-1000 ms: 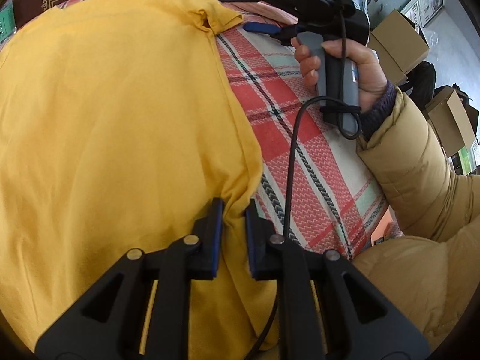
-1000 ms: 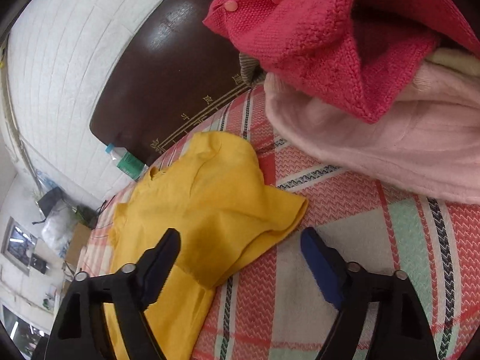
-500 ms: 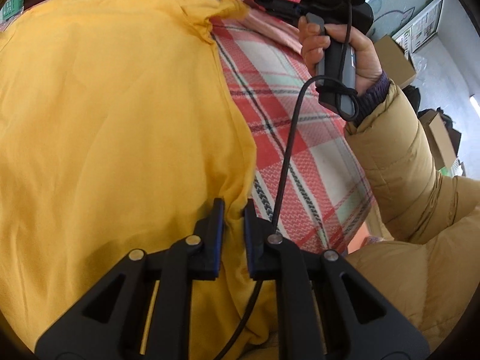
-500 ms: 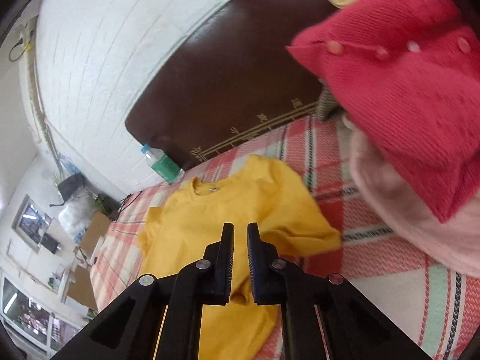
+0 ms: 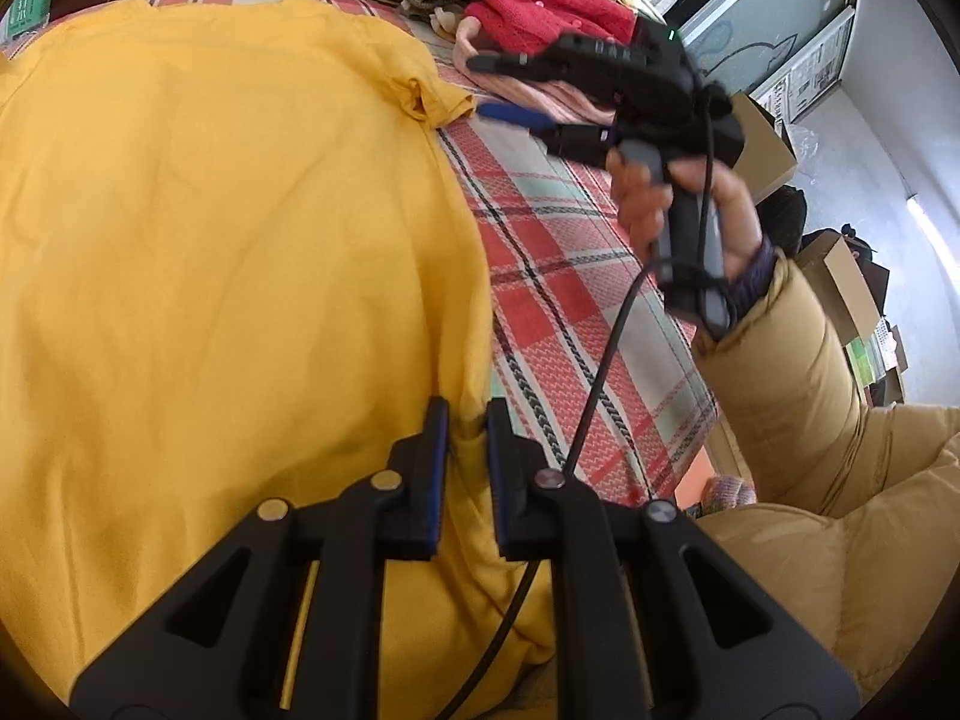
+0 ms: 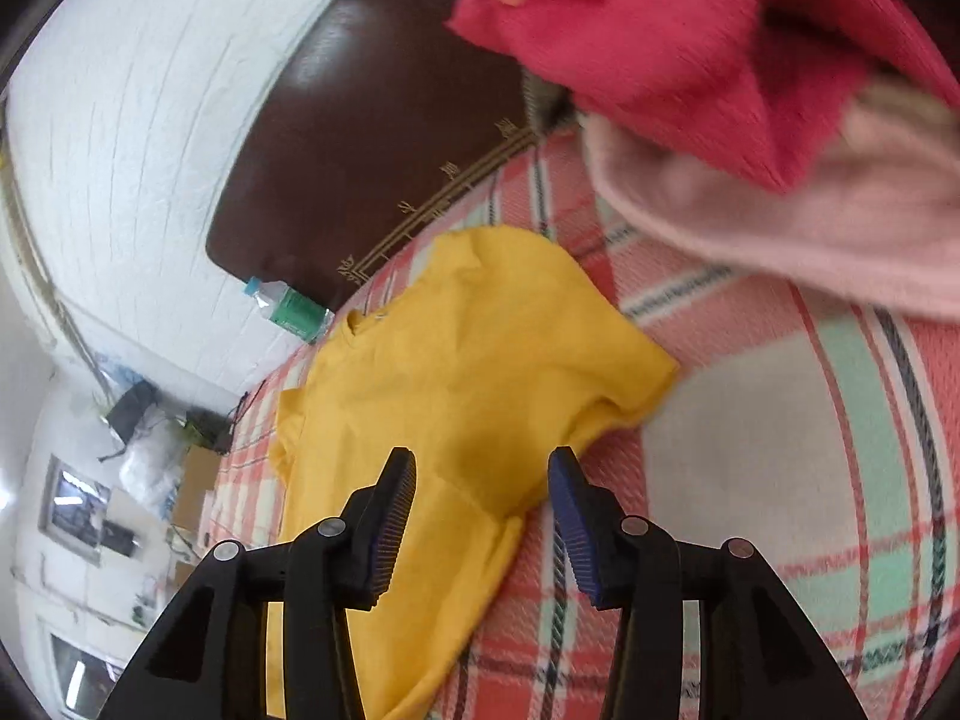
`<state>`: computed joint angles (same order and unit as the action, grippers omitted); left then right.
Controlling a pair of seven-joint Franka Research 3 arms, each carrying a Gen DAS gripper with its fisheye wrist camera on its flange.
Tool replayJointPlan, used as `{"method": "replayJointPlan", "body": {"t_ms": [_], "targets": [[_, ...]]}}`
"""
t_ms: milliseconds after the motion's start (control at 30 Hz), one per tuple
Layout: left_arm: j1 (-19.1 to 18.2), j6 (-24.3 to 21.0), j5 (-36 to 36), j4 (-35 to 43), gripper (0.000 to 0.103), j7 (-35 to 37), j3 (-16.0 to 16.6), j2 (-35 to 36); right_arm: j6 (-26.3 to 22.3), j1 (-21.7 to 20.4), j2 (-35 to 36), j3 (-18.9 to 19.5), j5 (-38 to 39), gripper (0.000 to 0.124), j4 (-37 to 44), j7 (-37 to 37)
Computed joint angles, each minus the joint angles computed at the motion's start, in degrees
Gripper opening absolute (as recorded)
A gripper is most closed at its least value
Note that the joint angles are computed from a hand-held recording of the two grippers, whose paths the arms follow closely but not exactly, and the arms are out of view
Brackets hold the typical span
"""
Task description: Fold clothes
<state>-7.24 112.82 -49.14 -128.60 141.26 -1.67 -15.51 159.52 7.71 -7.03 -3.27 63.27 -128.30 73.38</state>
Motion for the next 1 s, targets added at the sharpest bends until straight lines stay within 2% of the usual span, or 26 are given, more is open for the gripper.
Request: {"method": "replayJointPlan", "body": {"t_ms": [67,300,367,400,467,533,633,700,767,1000], "targets": [[0.0,-0.4,-0.2,0.3,0.014,0.7,0.1,0.6,0.9,-0.2,0.5,0.1,0.0,0.051,-0.9,2.7],[0.6,-1.9,-0.4,0.3,0.014,0.6,0.5,0.5,4.7,0.0,6.3,1.1,11.2,0.050,4.8,-2.5],[0.9,-2.0,-0.5,0.3,0.014,0.2,0.4,0.6,4.2,-0.5,7.9,1.6,14.7,0.025,6.9,-5.7],[1.1,-2.1,-0.7,0.1,0.014,0.2,0.5,0.5,4.5,-0.6,8.3,2.0,13.0,0.008,7.5,-4.8],[1.3,-1.6,-1.1,-0.3,0.014,0.3,0.6,0.1,5.6,-0.6,8.7,2.7,10.3,0.006,8.7,-4.4],[1.3,0.0,-2.0,-0.9,0.014,0.8,0.7,-0.7,8.6,0.1,8.9,3.4,1.4,0.006,10.0,-0.1],[1.5,-0.8,-4.2,-0.3,0.014,1.6,1.7,-0.3,10.2,0.8,9.6,4.2,-8.8,0.006,13.7,2.8],[2.1,-0.5,-5.4,-0.2,0.014,1.5,2.1,-0.2,9.1,1.3,11.2,4.0,-17.8,0.006,17.2,8.0],[2.7,-0.2,-6.5,-0.3,0.014,1.7,2.5,-0.3,7.4,1.3,13.7,4.7,-20.6,0.005,21.7,8.9],[5.1,-0.9,-7.3,-0.4,0.014,1.3,3.3,0.7,-1.3,0.6,24.4,7.6,-23.8,0.004,36.3,11.1]]}}
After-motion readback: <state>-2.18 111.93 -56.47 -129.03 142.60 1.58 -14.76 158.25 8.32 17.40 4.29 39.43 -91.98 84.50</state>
